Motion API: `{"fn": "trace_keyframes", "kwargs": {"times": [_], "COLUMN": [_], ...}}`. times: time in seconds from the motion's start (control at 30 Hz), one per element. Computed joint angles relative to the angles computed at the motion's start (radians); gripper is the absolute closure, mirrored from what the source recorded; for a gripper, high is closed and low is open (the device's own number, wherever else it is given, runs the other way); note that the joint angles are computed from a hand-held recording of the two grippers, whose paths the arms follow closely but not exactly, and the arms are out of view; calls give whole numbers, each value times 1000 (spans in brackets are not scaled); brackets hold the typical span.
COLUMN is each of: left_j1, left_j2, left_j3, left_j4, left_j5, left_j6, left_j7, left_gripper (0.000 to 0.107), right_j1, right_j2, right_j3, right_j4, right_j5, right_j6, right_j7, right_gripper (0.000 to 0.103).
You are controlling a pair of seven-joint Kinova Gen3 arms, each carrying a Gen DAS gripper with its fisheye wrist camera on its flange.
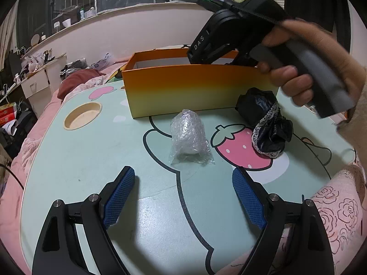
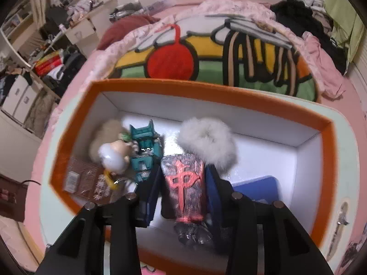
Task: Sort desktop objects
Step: 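Reach into the orange box and grasp the black block with the right tool, then place the black block on the table beside the bubble-wrapped item with the right tool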
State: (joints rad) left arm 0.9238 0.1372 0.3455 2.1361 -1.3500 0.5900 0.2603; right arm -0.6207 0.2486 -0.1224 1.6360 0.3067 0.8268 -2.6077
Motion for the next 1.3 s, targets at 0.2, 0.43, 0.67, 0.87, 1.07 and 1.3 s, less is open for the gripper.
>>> {"fn": "trace_keyframes", "kwargs": {"times": [0.2,0.43,0.67,0.87,1.07,1.3], "left_j1": [-4,-3,-4,-3,-4,-4], "left_j2": [-4,-3,-3,-3,-2,-1], "left_j3": [-1,-2,-4,-3,-5,-6], "left_j4": [-6,-9,-9,-11,-11,-12], "left_j5": [15,18,19,22,21,22], "left_j6": [-3,-2,-4,-1,-4,-5], "left_j7": [-20,-24,-25,-26,-27,-28], "left_gripper": [21,21,21,21,21,20], "right_j1": [239,412,144,-59,-67,-96], "right_j2": [-53,-331,-368,-248,-316,-290], "right_j3": [-235,-439,-399,-260,-404,-635], "right_j4": [133,348,346,370,386,451], "right_j5": [70,280,308,396,618,603], "right_j6": [-166,-371,-225,-212,-13,271], "right_j7": [-89,-374,-449,-593,-837,-1002], "right_gripper": [64,64,64,63,28,27]}}
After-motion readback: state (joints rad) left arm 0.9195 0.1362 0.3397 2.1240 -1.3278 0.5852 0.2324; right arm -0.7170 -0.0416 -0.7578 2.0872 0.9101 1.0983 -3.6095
